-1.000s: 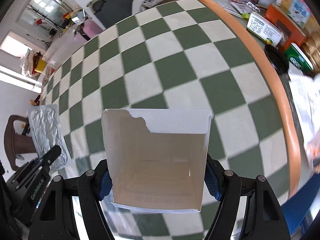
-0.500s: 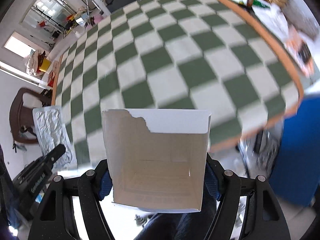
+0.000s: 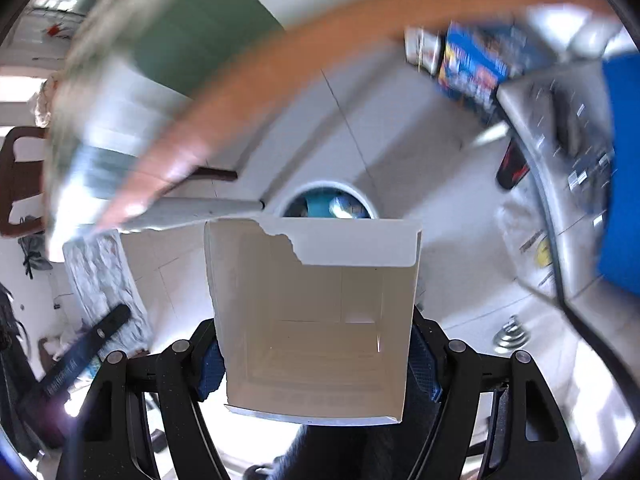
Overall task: Collect trash
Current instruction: 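Carry the blister pack and white box toward the bin, then open both tools over the bin to drop the blister pack and box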
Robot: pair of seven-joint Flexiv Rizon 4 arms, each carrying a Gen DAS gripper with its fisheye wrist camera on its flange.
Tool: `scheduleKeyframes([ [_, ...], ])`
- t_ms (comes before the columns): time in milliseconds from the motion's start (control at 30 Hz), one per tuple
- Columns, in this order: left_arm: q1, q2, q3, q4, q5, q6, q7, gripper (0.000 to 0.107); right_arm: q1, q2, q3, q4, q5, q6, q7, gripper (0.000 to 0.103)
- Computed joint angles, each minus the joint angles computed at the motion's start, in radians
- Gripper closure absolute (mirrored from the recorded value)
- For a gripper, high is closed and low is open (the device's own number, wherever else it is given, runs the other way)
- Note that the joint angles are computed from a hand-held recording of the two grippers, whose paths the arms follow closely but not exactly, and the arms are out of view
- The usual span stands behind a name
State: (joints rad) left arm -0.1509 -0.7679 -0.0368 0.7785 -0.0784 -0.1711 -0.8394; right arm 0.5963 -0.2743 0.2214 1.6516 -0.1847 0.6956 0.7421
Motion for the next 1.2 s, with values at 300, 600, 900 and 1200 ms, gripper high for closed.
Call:
scheduleKeyframes([
  [300, -0.019, -0.128, 0.008, 0.113, 0.026, 0.127, -0.048, 0.099, 0.020, -0.202, -0.062, 0.220, -0.034, 0.492, 0.063, 0.027],
  [600, -0.032, -0.286, 0.012, 0.005, 0.040, 0.092, -0.011, 0.098, 0.054, -0.424, -0.143, 0.211, 0.011, 0.738, -0.002, 0.026],
  [900, -0.019, -0.267, 0.028, 0.102, 0.066, 0.309, 0.014, 0.007, 0.040, -0.537, -0.125, 0.129, 0.079, 0.743, -0.092, 0.000],
  [1200, -0.012, -0.161, 0.061, 0.237, 0.142, 0.494, 0.081, 0.004, -0.012, -0.490, -0.034, -0.015, 0.068, 0.303, -0.238, 0.000],
])
